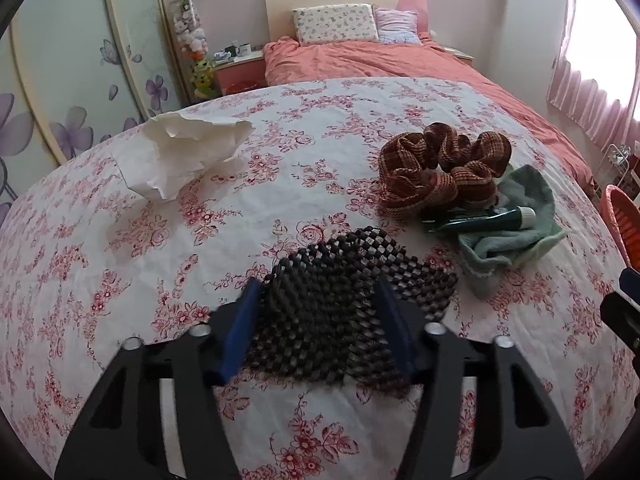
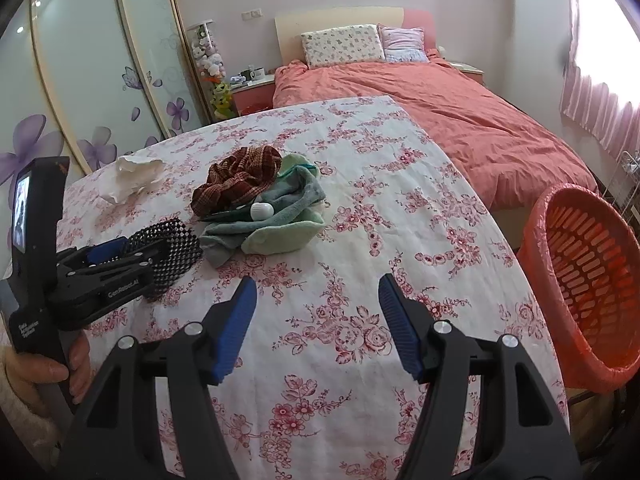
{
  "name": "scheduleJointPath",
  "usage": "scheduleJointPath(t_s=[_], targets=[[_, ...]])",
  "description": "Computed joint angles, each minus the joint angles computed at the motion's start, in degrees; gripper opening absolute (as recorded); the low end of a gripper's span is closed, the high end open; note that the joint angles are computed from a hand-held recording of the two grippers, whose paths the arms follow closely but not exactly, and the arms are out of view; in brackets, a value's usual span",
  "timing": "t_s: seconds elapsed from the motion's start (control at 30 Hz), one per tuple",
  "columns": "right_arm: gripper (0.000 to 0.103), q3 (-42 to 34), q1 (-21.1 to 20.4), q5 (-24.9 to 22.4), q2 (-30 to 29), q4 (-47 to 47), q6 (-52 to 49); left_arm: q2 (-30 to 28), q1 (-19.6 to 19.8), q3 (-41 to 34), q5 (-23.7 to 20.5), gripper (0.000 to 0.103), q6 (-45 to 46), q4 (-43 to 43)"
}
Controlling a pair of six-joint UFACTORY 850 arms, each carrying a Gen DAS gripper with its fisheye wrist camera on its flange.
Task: Collect trash
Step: 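Lower the open left tool over the black mesh net, then close the left tool on the black mesh net and lift it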
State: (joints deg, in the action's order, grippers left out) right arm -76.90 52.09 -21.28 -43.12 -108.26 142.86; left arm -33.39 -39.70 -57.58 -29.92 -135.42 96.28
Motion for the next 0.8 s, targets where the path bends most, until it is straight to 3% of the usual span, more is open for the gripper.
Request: scheduleJointPath(t_s=[0.17, 0.2, 0.3, 0.43, 0.47, 0.53, 0.57, 0.6, 0.67, 0.8], targets=[[0.062, 0.2, 0.0, -0.2, 0.2, -0.2, 0.2, 1.9, 0.8, 2.5, 2.1, 0.026, -7.1, 5.3], [0.062, 0.2, 0.0, -0.2, 0.2, -0.3, 0.2, 2.4, 1.1, 3.1, 2.6, 0.017, -9.2, 7.1], [0.062, 0.2, 0.1, -0.3, 0.2, -0.3, 0.2, 3.2, 1.5, 4.3, 3.3, 0.010, -12.7, 10.1], [0.062, 0.1, 0.1, -0.2, 0.3, -0.3, 0.1, 3.6, 1.5, 5.1, 3.1, 0.009, -15.6, 13.0], [0.062, 0.0, 0.2, -0.2, 0.2, -0.1, -0.1, 3.5, 1.3, 4.9, 2.6, 0.012, -14.4, 11.4], [0.062, -0.1, 0.2, -0.2, 0.2, 0.1, -0.4, 3.6, 1.1, 4.9, 1.8, 0.035, -14.8, 11.2], [0.062, 0.0, 0.2, -0.1, 0.3, -0.1, -0.2, 3.6, 0.9, 4.8, 0.9, 0.060, -14.6, 10.6], [0.062, 0.0, 0.2, -0.2, 0.2, -0.2, -0.2, 3.6, 0.6, 4.7, -0.4, 0.072, -14.0, 9.6], [0.062, -0.1, 0.2, -0.2, 0.2, 0.0, -0.3, 3.0, 0.3, 3.6, -1.7, 0.074, -10.3, 6.6], [0.062, 0.1, 0.2, -0.1, 0.3, -0.2, 0.4, 0.7, 0.6, 0.5, 0.2, 0.080, -0.9, -1.1]])
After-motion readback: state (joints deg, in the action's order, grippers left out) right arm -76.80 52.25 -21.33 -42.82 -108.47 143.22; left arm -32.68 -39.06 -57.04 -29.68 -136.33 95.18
